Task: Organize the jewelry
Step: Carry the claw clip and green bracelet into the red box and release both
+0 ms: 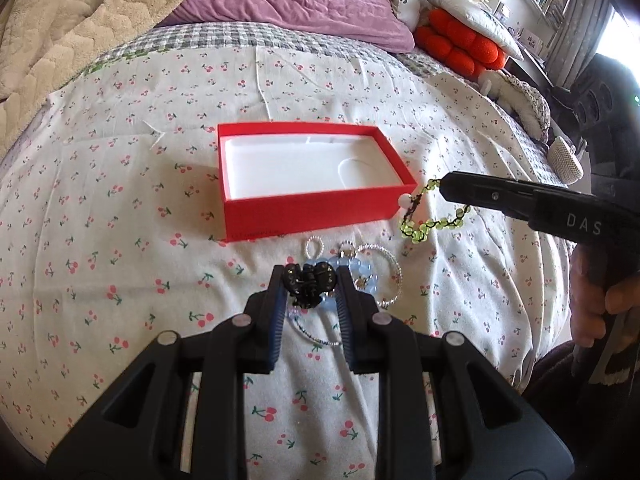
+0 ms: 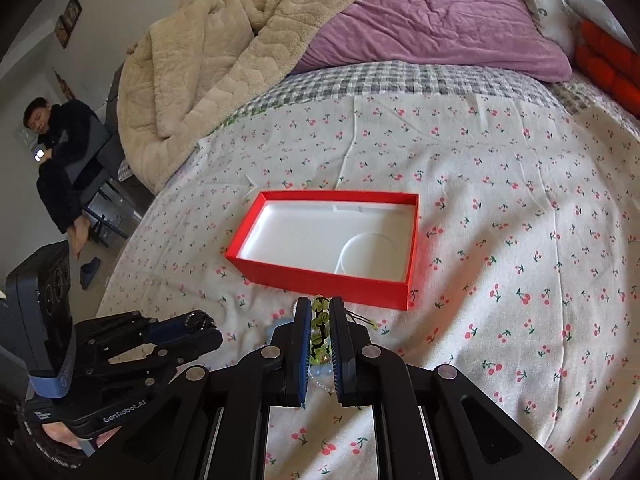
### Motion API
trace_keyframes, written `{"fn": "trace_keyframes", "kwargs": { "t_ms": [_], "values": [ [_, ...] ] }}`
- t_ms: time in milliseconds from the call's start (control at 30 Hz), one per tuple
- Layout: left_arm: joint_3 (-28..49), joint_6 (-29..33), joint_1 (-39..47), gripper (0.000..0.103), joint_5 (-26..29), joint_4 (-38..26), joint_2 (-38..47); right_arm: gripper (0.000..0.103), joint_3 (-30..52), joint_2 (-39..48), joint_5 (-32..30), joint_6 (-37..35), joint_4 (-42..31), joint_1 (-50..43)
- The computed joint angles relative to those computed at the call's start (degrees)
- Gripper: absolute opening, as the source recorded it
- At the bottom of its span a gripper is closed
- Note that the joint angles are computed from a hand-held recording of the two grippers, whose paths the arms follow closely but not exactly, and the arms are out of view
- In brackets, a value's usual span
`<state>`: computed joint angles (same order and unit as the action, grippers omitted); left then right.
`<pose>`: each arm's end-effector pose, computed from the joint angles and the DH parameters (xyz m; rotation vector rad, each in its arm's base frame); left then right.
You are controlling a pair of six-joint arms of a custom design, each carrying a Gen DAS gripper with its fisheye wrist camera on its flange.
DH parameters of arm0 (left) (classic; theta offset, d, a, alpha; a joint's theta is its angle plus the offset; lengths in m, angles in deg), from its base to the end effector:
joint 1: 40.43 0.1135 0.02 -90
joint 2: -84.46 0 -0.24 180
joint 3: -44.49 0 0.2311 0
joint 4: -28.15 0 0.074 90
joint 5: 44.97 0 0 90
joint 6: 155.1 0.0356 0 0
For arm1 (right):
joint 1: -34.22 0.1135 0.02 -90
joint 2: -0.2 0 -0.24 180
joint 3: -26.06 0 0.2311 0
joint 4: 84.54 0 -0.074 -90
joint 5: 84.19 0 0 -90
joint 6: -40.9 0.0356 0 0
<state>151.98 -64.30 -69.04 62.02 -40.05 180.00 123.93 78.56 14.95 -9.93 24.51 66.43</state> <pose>0.2841 -0.1668 0.3104 0.7691 2.4696 -0.5630 0.2208 0.1324 0.3404 0.2201 2.4750 0.3456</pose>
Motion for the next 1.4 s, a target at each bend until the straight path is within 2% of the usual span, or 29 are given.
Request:
{"fn": "trace_keyframes", "kwargs": {
  "t_ms": [267, 367, 467, 567, 800, 1067, 1200, 1267, 1333, 1400],
  "values": [
    [17.82, 3.0, 0.41, 0.026, -2.62, -5.44, 10.6, 0.009, 13.3, 6.9, 0.42, -2.79, -3.53, -2.84],
    [21.61, 3.67, 0.37, 0.026, -2.34, -5.05, 13.8, 0.009, 16.26, 9.77, -0.5, -3.99, -2.34, -3.76],
    [22.29, 4.68, 0.29, 0.026, -1.8, -3.24, 15.92, 0.009, 17.94, 12.34, -1.59, -5.25, -0.53, -4.72],
    [21.6, 5.3, 0.75, 0.026, -0.68, -1.25, 17.75, 0.009, 17.88, 14.4, -3.68, -5.87, 1.42, -6.3],
    [26.97, 6.97, 1.04, 0.026, 0.19, -2.03, 24.07, 0.009, 13.3, 16.46, -8.77, -6.0, 5.75, -10.66],
    [33.48, 7.61, 0.58, 0.026, -2.2, -4.92, 29.85, 0.009, 9.45, 17.46, -9.15, -7.73, 5.05, -13.74],
    [33.17, 7.22, 0.19, 0.026, -2.59, -4.21, 29.75, 0.01, 8.1, 17.47, -9.54, -8.41, 5.88, -14.88],
    [33.62, 7.42, 0.15, 0.028, -2.16, -4.39, 29.8, 0.017, 7.83, 17.33, -9.91, -8.5, 5.87, -15.13],
    [32.1, 7.65, 0.02, 0.043, -1.89, -3.85, 28.31, 0.017, 8.67, 17.55, -10.57, -8.8, 4.5, -15.44],
    [29.48, 7.55, -0.05, 0.053, -1.78, -2.24, 26.13, 0.021, 8.71, 16.7, -10.15, -8.87, 3.71, -15.33]
  ]
}}
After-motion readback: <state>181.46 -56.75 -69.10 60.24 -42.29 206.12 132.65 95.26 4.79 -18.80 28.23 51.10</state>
